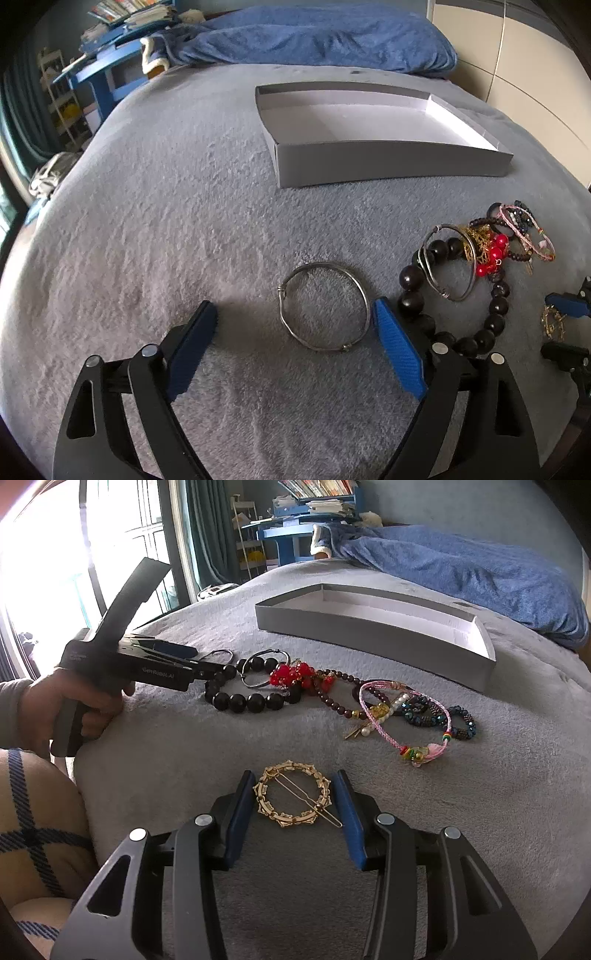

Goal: Organize jewelry
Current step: 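Grasp the silver ring bangle with the left tool while the right tool grasps the gold round hair clip, then carry both items into the white tray and open both tools to release them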

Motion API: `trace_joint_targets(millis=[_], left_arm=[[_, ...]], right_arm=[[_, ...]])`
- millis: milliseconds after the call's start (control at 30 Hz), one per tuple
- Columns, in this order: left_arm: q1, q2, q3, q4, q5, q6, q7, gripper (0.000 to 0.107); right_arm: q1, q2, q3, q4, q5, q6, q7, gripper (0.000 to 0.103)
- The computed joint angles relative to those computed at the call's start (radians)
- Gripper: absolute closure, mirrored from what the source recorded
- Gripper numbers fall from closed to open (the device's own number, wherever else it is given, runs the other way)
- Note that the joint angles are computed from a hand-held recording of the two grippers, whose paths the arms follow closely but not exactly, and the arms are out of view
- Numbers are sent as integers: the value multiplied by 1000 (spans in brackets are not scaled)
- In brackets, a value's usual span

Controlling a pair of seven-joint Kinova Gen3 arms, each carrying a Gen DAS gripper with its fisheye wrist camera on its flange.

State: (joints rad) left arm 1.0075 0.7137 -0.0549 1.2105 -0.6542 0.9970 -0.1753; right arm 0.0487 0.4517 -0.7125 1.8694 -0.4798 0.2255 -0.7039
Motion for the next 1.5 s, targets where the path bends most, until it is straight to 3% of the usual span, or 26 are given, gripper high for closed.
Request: trace_joint_targets(millis=[167,533,667,833,1100,1500], left_arm=[[4,12,0,-20,2,20,-4,19],[1,4,-2,-9,2,4,2,23],[5,-3,-5,1,-8,-9,6,33],[20,-27,-20,48,-32,-44,66,60],[48,-64,-25,116,-110,-90,150,60],[78,-99,-20,84,-258,-78,190,60]], right_arm=[[40,9,-42,8,-12,-13,16,59],[49,13,-53,7,-3,-12,9,59],[48,12,-53,10,-3,-18,6,60],[68,15,-75,18,4,-35,-6,60],[83,12,-87,18,25,-40,-41,60],[180,14,-178,-29,-6,-40,-37,61]])
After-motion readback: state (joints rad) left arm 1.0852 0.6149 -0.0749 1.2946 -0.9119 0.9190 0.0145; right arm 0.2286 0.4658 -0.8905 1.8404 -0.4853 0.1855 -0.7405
